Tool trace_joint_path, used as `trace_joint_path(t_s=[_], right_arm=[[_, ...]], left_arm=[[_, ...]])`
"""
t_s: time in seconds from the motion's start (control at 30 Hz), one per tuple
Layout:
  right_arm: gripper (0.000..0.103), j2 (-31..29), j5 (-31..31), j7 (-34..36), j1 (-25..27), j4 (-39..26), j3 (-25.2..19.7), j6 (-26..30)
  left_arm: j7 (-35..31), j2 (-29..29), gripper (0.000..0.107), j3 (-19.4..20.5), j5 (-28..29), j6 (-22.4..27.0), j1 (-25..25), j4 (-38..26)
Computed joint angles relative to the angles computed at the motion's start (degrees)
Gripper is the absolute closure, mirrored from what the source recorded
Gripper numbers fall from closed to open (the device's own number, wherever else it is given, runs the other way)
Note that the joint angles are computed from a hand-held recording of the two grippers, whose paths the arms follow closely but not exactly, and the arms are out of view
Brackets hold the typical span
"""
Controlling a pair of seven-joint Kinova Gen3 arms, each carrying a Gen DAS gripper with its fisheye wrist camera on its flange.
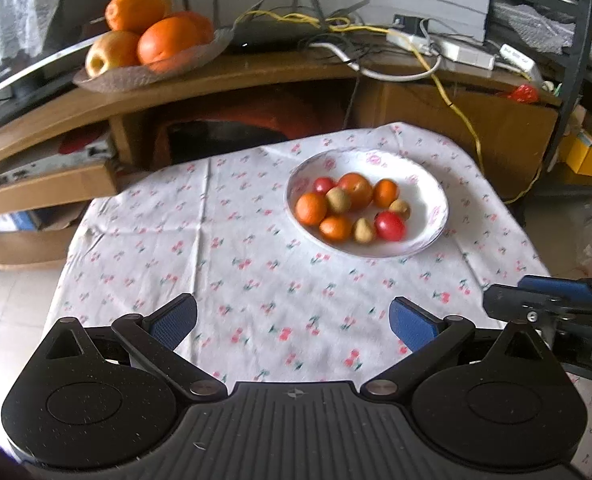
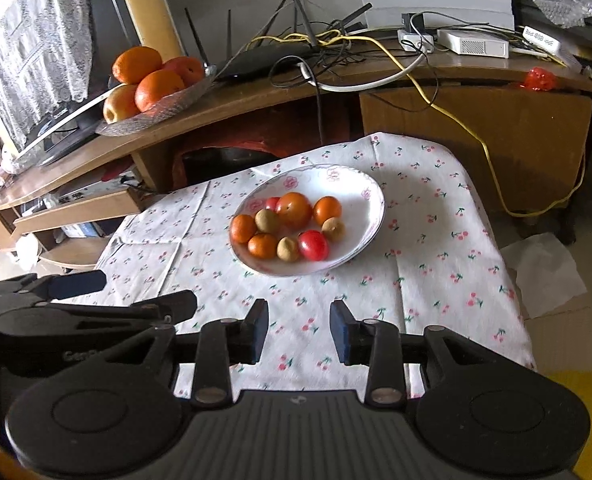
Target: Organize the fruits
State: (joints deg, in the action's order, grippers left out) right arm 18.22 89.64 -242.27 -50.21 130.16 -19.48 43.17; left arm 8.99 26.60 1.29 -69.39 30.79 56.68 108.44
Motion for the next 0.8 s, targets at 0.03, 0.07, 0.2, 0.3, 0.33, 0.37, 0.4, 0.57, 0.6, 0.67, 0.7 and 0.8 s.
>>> trace_joint_path(t_s=[0.03,0.07,0.2,0.3,0.33,0.37,0.4,0.57,0.6,0.67,0.7,0.8], right_arm=[[0.070,-0.04,-0.38,0.03,-0.55,-0.01,-0.28,0.51],[0.070,-0.06,-0.69,0.05,-0.97,0.00,-0.46,0.81],[0.070,0.11,-2.48,-0.13,-2.40,-0.17,-0.68,1.19],[0.070,0.23,-2.97,-0.12,-3.36,-0.24,-0.62,1.45],[0.070,0.23,-3.08,-0.19,-3.59,-0.26,-0.58,1.48],[0.070,0.21,-3.23,-0.30,-3.84,-0.25,-0.57,1.53],[0.070,0.23,-3.41,-0.43,-4.15,-0.25,-0.59,1.66],[0.070,0.44,-4.01,-0.47,-5.24,-0.37,-0.59,1.94],[0.070,0.51,-4.13,-0.34,-5.42,-0.46,-0.58,1.94],[0.070,0.54,-4.40,-0.21,-5.77,-0.55,-0.53,2.04],[0.070,0.57,-4.45,-0.20,-5.89,-0.60,-0.48,2.03],[0.070,0.62,-4.28,-0.45,-6.22,-0.58,-0.39,2.18]], left_arm=[[0.47,-0.16,0.004,-0.08,-0.04,0.55,0.41,0.22],[1.30,-0.46,0.004,-0.20,-0.54,0.81,0.80,0.70],[3.31,-1.34,0.004,0.65,-2.01,0.90,0.72,1.95],[4.08,-1.61,0.004,1.60,-2.47,1.37,0.43,2.48],[4.33,-1.77,0.004,1.86,-2.55,1.35,0.26,2.70],[4.78,-1.90,0.004,2.02,-2.82,1.34,0.20,2.96],[5.12,-2.06,0.004,2.21,-3.02,1.35,0.09,3.19],[6.21,-2.48,0.004,3.27,-3.53,2.00,-0.37,3.83],[6.23,-2.54,0.004,3.46,-3.48,2.01,-0.56,3.89],[6.34,-2.69,0.005,3.75,-3.41,2.28,-0.67,4.03],[6.57,-2.78,0.005,3.82,-3.54,2.61,-0.54,4.11],[7.47,-2.85,0.005,4.18,-4.33,3.93,-0.11,4.26]])
